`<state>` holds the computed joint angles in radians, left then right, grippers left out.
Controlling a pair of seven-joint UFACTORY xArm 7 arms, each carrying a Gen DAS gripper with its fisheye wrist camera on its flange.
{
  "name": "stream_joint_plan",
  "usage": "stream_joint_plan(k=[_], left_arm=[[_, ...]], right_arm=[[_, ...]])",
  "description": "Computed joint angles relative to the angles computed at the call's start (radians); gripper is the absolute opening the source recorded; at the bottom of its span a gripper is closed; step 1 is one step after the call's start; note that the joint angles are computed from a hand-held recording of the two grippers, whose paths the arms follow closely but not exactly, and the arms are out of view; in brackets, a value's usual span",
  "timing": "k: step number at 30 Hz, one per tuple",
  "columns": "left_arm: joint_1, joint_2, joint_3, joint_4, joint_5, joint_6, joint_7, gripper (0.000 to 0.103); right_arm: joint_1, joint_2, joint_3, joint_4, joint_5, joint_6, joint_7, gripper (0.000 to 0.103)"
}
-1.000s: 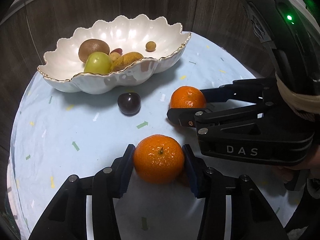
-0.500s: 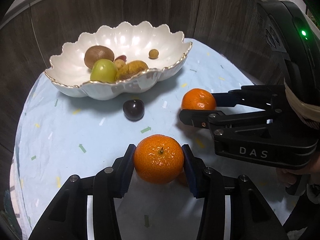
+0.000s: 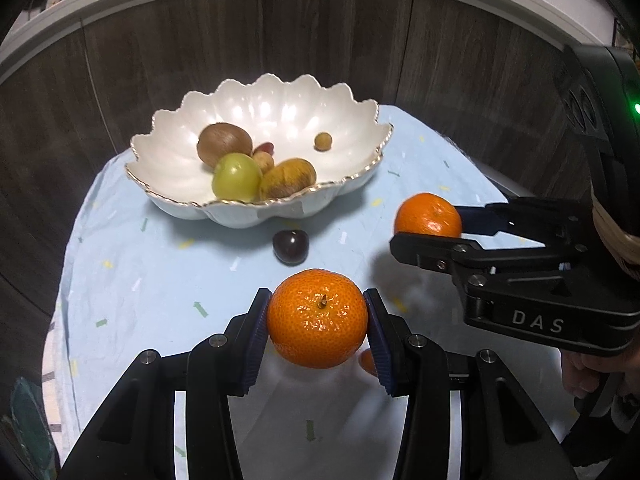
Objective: Organize fruits
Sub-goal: 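Lift and carry both mandarins over the white bowl with both tools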
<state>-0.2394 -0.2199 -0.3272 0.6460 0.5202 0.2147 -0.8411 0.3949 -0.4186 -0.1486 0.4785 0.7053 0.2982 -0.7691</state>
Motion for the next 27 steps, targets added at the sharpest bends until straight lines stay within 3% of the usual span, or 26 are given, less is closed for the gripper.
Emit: stream_joint_plan(k=[14, 27], left_arm=[[0.023, -0.067, 0.01, -0.017, -0.055, 0.013, 0.029, 0.045], [0.061, -0.058, 0.036, 0.047, -0.094, 0.029, 0.106, 0.045]], right_arm=[[-0.009, -0.068, 0.031, 0.0, -0.101, -0.007, 0.139, 0.044], [-0.015, -0.023, 0.047, 0.098, -0.176, -0.003, 0.241, 0.044]])
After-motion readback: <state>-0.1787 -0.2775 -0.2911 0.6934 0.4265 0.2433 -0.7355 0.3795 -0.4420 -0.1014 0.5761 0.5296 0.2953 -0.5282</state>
